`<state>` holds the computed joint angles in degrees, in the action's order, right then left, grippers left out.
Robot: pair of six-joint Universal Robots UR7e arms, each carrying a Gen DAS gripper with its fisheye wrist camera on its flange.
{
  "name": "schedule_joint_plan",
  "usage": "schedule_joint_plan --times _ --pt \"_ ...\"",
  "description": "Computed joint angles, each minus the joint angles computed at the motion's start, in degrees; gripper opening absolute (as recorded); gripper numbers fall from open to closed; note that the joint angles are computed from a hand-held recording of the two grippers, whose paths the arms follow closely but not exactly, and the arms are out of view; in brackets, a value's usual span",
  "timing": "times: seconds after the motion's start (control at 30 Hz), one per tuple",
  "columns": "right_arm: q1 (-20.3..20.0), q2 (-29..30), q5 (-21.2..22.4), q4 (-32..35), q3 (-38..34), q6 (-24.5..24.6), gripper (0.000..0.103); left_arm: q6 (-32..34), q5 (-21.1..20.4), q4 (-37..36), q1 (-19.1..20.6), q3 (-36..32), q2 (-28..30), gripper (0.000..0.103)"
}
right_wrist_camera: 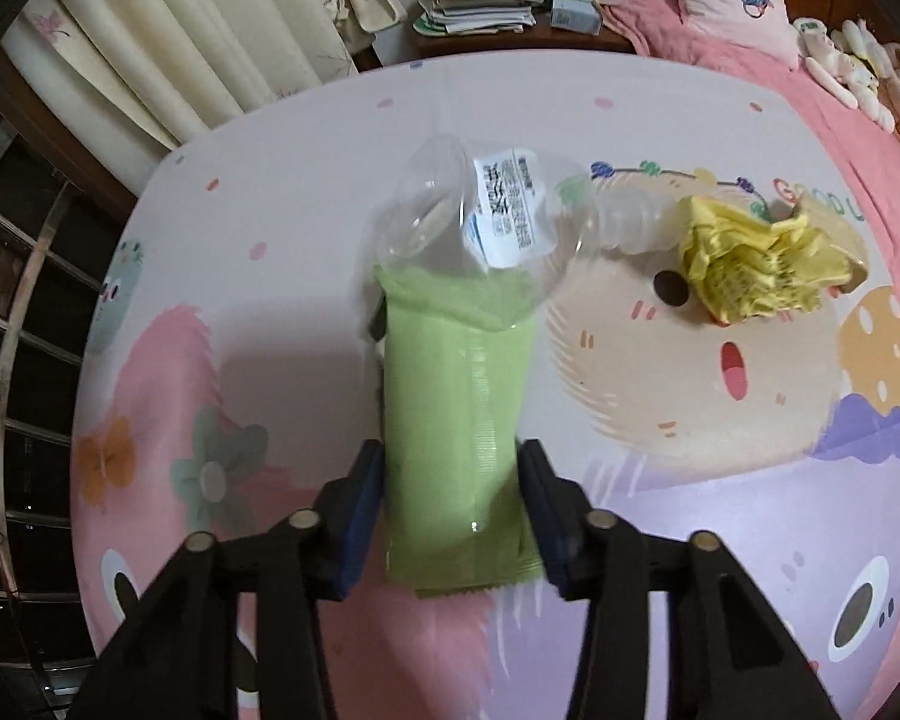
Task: Collect trash
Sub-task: 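Grasp the pale green packet with right tool while left tool grasps the clear plastic bottle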
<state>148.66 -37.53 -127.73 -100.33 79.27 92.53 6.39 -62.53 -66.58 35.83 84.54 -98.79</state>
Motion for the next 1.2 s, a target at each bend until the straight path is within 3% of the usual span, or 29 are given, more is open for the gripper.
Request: schedule_joint_plan --times 0.1,0.17,0.43,0.7,0.93,1.07,1.2 --pt "0.2 0.5 -1.2 0.7 -0.4 -0.8 0.036 0.9 -0.5 -0.6 0.8 0.4 0.6 0.092" --pt "0.3 0.3 -1.0 -0.6 0.2 -1.9 0.021 1.4 -0.9 -0.8 1.4 0.6 1.1 0.092" --pt "3.1 -1.5 -1.0 -4.6 1.6 -2.4 0.017 2.9 -2.7 -2.3 1.6 1.2 2.2 0.092" --pt "6.6 -6.5 -5.5 -3.0 5.1 9.4 0.017 3.5 -5.7 -5.5 1.3 3.0 4.4 0.092" --pt "8.1 -10.1 -8.8 4.9 7.9 24.1 0.017 2.1 -8.9 -8.6 2.2 5.7 7.8 0.092" --pt "8.2 -11.2 -9.6 4.2 10.2 28.0 0.017 3.1 -9.2 -10.3 2.5 7.8 9.8 0.092" --pt "8.0 -11.4 -9.7 2.8 11.3 28.8 0.017 4.1 -9.0 -11.8 2.5 9.2 12.0 0.092"
